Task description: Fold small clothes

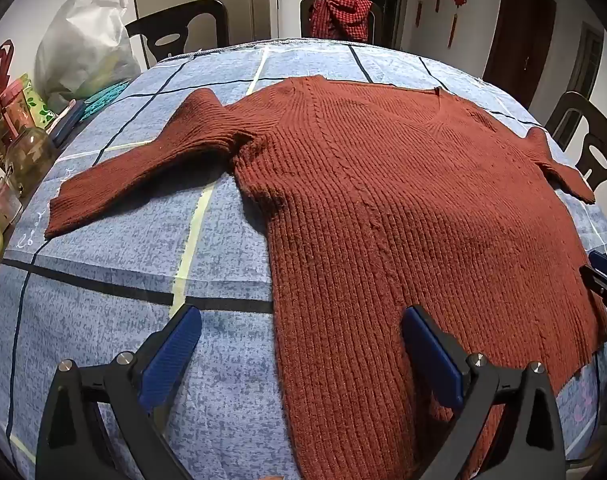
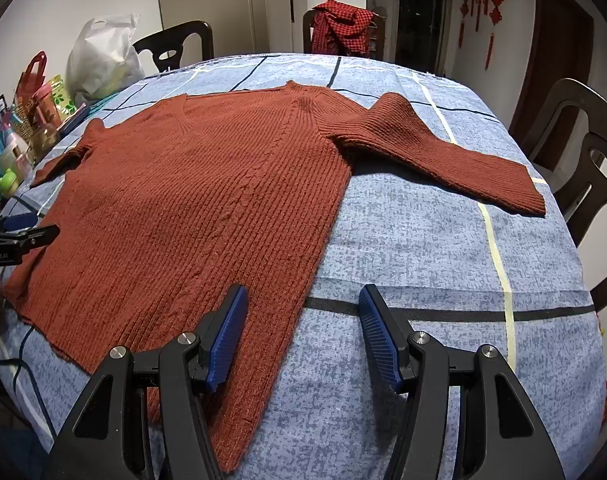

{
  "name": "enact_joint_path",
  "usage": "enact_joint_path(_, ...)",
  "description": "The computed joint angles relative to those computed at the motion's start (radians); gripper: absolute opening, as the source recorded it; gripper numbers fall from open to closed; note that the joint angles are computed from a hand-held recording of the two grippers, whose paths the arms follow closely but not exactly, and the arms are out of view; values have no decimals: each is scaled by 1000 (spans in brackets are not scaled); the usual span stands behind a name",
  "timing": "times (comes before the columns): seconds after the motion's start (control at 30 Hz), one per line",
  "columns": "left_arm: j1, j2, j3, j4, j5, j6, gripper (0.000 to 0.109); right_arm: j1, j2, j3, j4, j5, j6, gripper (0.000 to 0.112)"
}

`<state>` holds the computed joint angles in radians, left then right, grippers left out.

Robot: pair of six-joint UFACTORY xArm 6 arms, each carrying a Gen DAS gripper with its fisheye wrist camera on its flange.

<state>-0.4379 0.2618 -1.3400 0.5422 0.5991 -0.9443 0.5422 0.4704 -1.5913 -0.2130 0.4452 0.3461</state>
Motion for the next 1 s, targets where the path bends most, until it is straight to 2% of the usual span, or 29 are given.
enact_joint_path(0.43,12,10,-18,-9,1,13,102,-3,-2,4,19,-8,-12,59)
enact_joint_path(0.5,0,-9,3,16,9,-19,102,-2,-2,5,20,-8,-12,59)
enact_joint_path(1.0,-4,-5,-11,31,17,-32,103,-1,0,4,19,-10,-9,59)
